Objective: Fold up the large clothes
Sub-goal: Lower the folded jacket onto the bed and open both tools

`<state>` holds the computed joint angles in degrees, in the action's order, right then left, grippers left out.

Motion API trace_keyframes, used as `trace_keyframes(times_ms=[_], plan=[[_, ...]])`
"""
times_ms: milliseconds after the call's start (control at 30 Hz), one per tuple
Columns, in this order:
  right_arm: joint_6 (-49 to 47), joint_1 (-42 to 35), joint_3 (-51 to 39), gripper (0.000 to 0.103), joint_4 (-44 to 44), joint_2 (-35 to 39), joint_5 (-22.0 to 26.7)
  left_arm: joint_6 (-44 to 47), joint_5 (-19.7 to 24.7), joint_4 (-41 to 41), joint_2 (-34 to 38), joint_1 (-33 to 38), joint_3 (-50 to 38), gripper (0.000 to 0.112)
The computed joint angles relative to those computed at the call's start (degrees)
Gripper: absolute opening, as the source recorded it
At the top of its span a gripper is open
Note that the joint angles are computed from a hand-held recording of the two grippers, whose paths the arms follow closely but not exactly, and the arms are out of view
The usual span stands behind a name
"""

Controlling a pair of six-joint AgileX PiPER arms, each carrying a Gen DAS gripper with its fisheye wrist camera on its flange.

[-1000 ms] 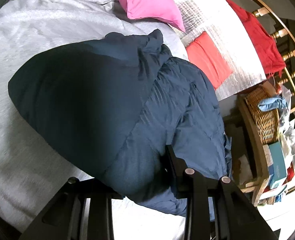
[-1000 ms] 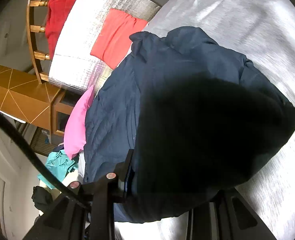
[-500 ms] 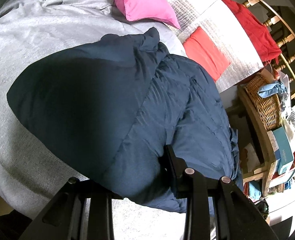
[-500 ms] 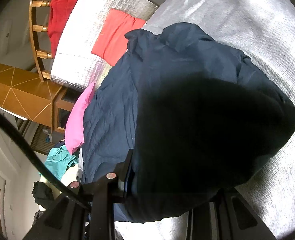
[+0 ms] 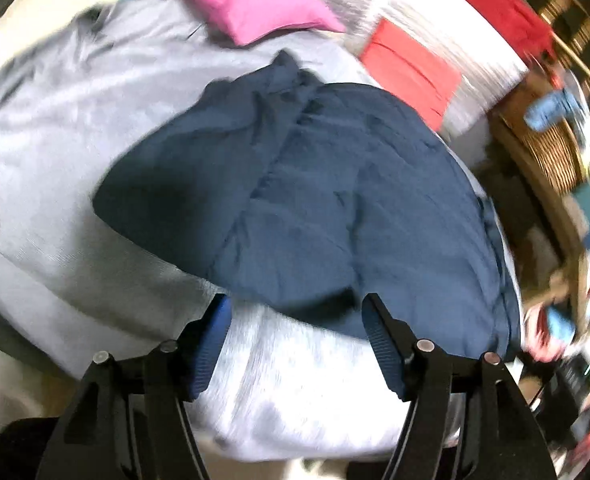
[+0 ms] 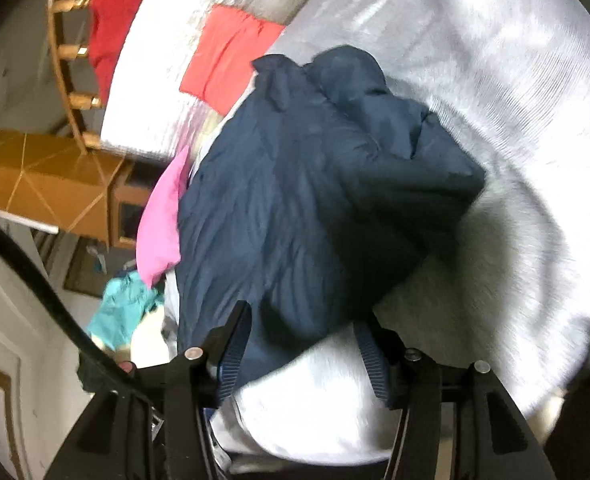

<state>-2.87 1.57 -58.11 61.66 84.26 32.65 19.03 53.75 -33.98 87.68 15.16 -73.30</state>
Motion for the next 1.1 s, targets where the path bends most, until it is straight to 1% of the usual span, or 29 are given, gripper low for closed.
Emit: trace_keyframes(times_ms=[67,133,167,200,233,267,300,333,367,433,467,500,533,567,600,633,667,700,767,867,933,967,1000,1067,1100], plan=[[3.3,-0.4,-1.0,0.057,-5.9,-3.0,2.3,0.0,0.1,2.6,-2.2,-1.0,-0.9,0.069],[4.9,-0.3,-3.0,0.057,-10.2,-5.3,3.0,-0.6,-1.6,4.5,-3.2,-2.2,-2.9,0.074],[5.8,0.1,-4.3,0.057,-12.1,-5.6,2.7,-2.0,-2.8,6.7,-3.3,-3.2,-4.0,0.075],[7.0,0.9,-6.5,0.057,-15.4,-5.7,2.2,-4.9,-4.9,11.2,-3.0,-5.2,-5.5,0.076],[9.0,2.0,-9.0,0.057,-20.0,-5.2,1.4,-8.3,-6.0,16.0,-2.1,-6.9,-7.2,0.076],[12.0,3.3,-11.5,0.051,-24.9,-4.3,1.2,-10.7,-6.4,19.7,-1.2,-8.2,-8.7,0.076],[13.4,4.2,-13.9,0.042,-28.3,-3.0,1.3,-12.6,-6.7,22.8,0.3,-9.2,-10.7,0.076],[14.4,5.1,-17.4,0.039,-31.9,-0.8,2.4,-13.7,-6.7,24.9,2.0,-9.9,-12.6,0.076],[16.3,5.7,-19.7,0.039,-35.6,0.9,3.2,-16.5,-6.0,28.7,4.4,-11.0,-15.2,0.076],[21.6,7.2,-24.1,0.039,-43.2,4.7,4.2,-19.6,-5.5,33.0,7.6,-11.7,-17.8,0.076],[22.4,7.4,-25.4,0.039,-44.5,6.2,4.6,-20.5,-5.7,34.1,9.0,-12.0,-18.8,0.076],[24.3,7.6,-27.2,0.039,-47.2,8.3,5.6,-21.8,-5.3,35.8,11.3,-12.5,-20.2,0.076],[26.4,7.8,-30.0,0.039,-50.4,11.3,7.9,-22.6,-4.8,37.1,12.5,-12.7,-20.3,0.076],[26.9,7.4,-31.1,0.039,-51.3,13.2,9.6,-23.9,-4.3,38.9,14.9,-13.3,-21.3,0.076],[26.2,6.7,-33.7,0.035,-49.9,17.3,12.7,-24.1,-5.4,40.0,15.9,-13.5,-20.4,0.082],[24.3,5.9,-34.2,0.033,-47.6,19.1,13.4,-25.4,-8.4,42.3,16.4,-14.2,-18.4,0.089],[24.1,5.8,-33.8,0.033,-47.0,19.6,12.6,-27.2,-11.4,45.0,16.1,-14.7,-16.3,0.092],[24.2,5.8,-33.8,0.033,-47.4,19.5,12.7,-27.2,-12.1,45.4,15.9,-14.6,-15.8,0.092],[24.8,6.6,-34.4,0.034,-49.5,19.4,13.1,-26.5,-10.1,44.9,16.3,-14.5,-17.8,0.092],[27.0,7.2,-32.9,0.034,-51.3,17.5,12.4,-27.6,-11.2,47.2,14.3,-15.0,-16.6,0.092],[29.0,8.2,-30.6,0.040,-54.1,14.8,10.9,-28.8,-12.7,49.2,11.5,-15.7,-14.7,0.092],[30.4,8.9,-29.7,0.048,-55.7,13.6,10.1,-30.2,-13.6,50.9,9.6,-16.2,-13.2,0.092],[31.4,9.3,-28.3,0.053,-56.9,12.1,9.3,-31.7,-14.6,52.7,7.8,-16.7,-12.0,0.092],[33.1,10.2,-26.0,0.054,-58.8,9.2,8.0,-33.9,-15.6,54.9,4.2,-17.3,-10.0,0.092],[34.9,11.1,-25.0,0.054,-60.9,7.6,7.6,-33.9,-15.8,54.7,2.5,-17.3,-9.2,0.092]])
